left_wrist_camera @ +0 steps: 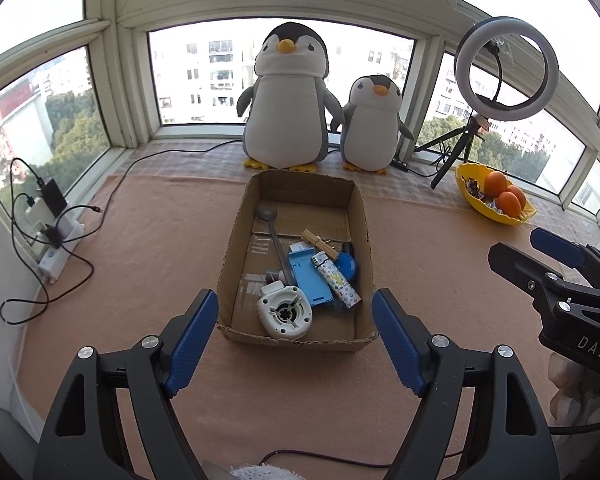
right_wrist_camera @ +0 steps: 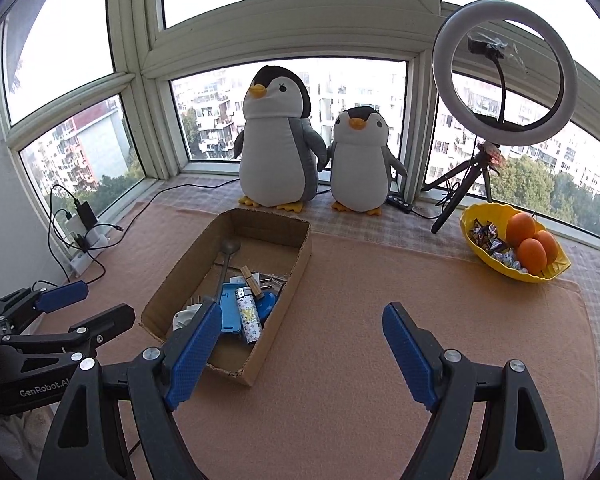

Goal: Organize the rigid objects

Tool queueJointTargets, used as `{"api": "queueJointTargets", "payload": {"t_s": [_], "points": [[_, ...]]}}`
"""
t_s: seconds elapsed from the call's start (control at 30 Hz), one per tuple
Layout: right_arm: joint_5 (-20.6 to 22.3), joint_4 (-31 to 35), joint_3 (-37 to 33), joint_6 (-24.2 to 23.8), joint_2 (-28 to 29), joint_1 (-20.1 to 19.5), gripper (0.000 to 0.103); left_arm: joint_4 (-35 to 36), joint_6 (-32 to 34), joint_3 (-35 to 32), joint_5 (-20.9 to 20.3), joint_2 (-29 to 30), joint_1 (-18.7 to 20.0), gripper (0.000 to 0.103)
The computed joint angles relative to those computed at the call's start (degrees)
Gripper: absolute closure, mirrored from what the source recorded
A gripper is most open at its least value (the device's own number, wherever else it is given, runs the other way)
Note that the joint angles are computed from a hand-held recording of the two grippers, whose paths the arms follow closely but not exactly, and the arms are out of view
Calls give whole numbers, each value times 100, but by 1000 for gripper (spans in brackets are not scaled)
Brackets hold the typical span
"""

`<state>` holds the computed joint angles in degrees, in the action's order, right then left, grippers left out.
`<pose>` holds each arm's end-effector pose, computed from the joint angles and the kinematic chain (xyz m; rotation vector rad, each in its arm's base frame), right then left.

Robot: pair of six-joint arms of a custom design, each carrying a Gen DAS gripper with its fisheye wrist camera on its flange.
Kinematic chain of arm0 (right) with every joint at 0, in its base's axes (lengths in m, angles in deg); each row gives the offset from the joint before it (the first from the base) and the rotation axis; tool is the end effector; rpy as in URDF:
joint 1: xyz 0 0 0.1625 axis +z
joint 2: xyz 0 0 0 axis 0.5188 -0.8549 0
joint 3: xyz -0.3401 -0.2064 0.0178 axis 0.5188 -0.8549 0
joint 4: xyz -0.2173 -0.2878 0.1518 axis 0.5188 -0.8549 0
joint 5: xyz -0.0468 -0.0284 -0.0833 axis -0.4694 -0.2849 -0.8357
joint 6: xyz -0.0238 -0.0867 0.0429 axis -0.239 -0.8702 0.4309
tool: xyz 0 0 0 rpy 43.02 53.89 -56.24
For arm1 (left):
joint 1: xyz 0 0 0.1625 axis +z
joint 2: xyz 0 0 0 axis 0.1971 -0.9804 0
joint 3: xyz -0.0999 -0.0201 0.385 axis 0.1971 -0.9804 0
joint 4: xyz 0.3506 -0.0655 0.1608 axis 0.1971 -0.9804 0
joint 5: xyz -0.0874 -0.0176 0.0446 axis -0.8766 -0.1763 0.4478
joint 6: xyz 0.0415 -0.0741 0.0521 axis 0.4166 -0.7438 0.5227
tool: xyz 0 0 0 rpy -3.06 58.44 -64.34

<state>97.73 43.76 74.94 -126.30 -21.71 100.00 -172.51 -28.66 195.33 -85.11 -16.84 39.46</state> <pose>0.4435 -0.4335 0.0590 0.2653 -2.2031 1.0246 -0.1247 -0.4670 0.3728 0.7000 2.3935 -0.7283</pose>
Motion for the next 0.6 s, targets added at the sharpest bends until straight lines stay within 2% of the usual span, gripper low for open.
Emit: {"api": "queueJointTargets", "payload": {"t_s": [0.6], "points": [[-3, 110, -53, 111, 53, -44, 24, -52, -12, -22, -8, 48, 7, 24]]}}
